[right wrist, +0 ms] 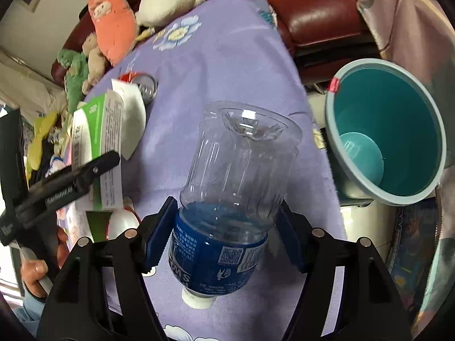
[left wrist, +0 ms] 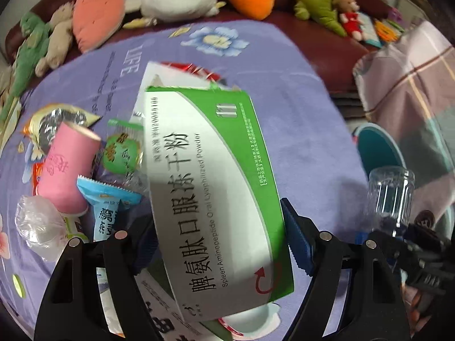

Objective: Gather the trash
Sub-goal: 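Carry both items over the teal bucket and open both tools to drop them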

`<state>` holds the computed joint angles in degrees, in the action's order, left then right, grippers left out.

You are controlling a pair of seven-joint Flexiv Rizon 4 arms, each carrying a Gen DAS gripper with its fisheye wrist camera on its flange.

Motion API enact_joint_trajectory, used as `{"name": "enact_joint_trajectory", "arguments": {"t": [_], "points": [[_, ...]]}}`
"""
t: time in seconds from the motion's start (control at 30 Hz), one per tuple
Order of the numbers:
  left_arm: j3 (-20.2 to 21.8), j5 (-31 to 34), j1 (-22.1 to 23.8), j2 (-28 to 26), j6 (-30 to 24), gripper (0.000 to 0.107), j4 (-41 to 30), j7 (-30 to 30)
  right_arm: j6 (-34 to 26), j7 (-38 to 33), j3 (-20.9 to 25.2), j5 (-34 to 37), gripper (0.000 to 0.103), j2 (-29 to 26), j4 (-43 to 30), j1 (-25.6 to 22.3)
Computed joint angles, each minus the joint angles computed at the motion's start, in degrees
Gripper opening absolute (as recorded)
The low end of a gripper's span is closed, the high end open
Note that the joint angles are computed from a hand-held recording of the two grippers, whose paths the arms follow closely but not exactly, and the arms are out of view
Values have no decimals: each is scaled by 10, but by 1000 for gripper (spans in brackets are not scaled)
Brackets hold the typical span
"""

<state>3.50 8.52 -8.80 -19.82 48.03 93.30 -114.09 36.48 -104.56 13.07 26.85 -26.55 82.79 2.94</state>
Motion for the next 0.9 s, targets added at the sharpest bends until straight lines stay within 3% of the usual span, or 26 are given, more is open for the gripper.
{"name": "enact_joint_trajectory", "arguments": {"t": [0.3, 0.53, 0.67, 0.9], "points": [[-14, 1, -19, -8, 13, 77, -30, 27, 15, -11, -3, 44, 65, 15, -6, -33], [-31, -9, -41, -46, 11, 77, -98, 70, 72, -4, -27, 44, 66, 22, -13, -56], [-57, -44, -50, -105, -9, 77, -175, 133, 102, 31, -46, 14, 66, 11, -15, -65], [-66, -96, -85, -248, -98, 77, -362, 197, 108, 82, -56, -33, 66, -27, -38, -93]]}}
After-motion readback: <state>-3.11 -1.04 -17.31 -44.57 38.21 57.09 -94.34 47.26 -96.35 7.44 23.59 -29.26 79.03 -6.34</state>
